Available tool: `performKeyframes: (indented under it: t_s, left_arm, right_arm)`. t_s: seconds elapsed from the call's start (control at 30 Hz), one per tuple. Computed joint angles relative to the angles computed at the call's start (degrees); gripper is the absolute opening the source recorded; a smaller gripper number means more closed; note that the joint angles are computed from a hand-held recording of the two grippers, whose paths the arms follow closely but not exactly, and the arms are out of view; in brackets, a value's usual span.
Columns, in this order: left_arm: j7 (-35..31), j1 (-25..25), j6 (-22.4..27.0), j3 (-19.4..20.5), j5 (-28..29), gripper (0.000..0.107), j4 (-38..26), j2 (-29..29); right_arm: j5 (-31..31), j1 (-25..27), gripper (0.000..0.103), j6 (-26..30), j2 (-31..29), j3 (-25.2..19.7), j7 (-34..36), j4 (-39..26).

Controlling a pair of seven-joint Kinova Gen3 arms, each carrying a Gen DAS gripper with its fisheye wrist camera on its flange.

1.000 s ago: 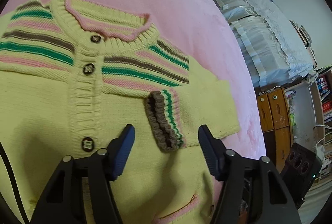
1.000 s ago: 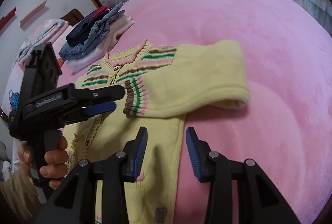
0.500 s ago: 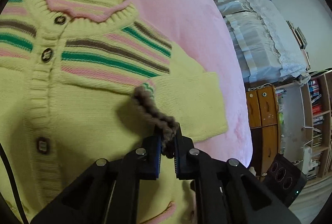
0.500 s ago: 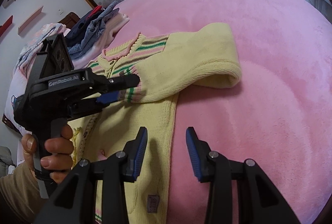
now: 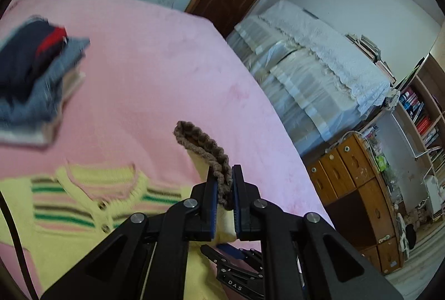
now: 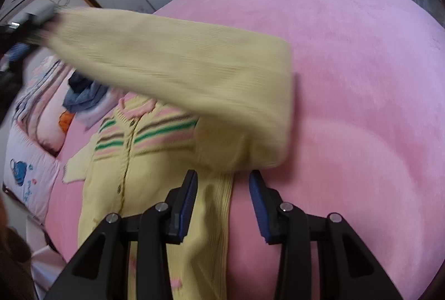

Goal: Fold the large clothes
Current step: 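Lift the cuff with the right tool and fold the sleeve across the cardigan front, then lower the cuff onto the cardigan front and open the right tool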

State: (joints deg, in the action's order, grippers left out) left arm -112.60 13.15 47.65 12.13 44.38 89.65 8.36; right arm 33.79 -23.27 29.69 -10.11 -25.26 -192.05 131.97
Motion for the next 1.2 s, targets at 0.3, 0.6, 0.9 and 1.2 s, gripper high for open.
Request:
performKeyframes:
  t_s: [0.3, 0.6, 0.9, 1.2]
  left_arm:
    - [4.74, -1.76, -0.16, -2.92, -11.98, 0.007, -1.88, -0.14]
    - [2.63, -5.68, -5.59, -4.22, -16.66, 0.007, 8.68, 5.69]
    - [-5.97, -14.35, -3.81, -0.51, -12.84, 0.044, 13.53, 10.19]
    - [-7.86, -14.03, -4.29, -2.09, -9.03, 0.046, 10.76, 12.33]
  right_arm:
    - [7.82, -6.51, 0.014, 12.74, 8.1, 0.55, -0.34, -7.06]
    - [4.76, -12.72, 0.017, 16.02, 9.84, 6.01, 4.31, -9.16]
    - [-5.27, -12.5, 0.034, 13.77, 4.71, 6.83, 17.1, -10.0]
    - [-4.37, -4.62, 0.054, 14.26, 1.65, 4.88, 18.82, -12.29]
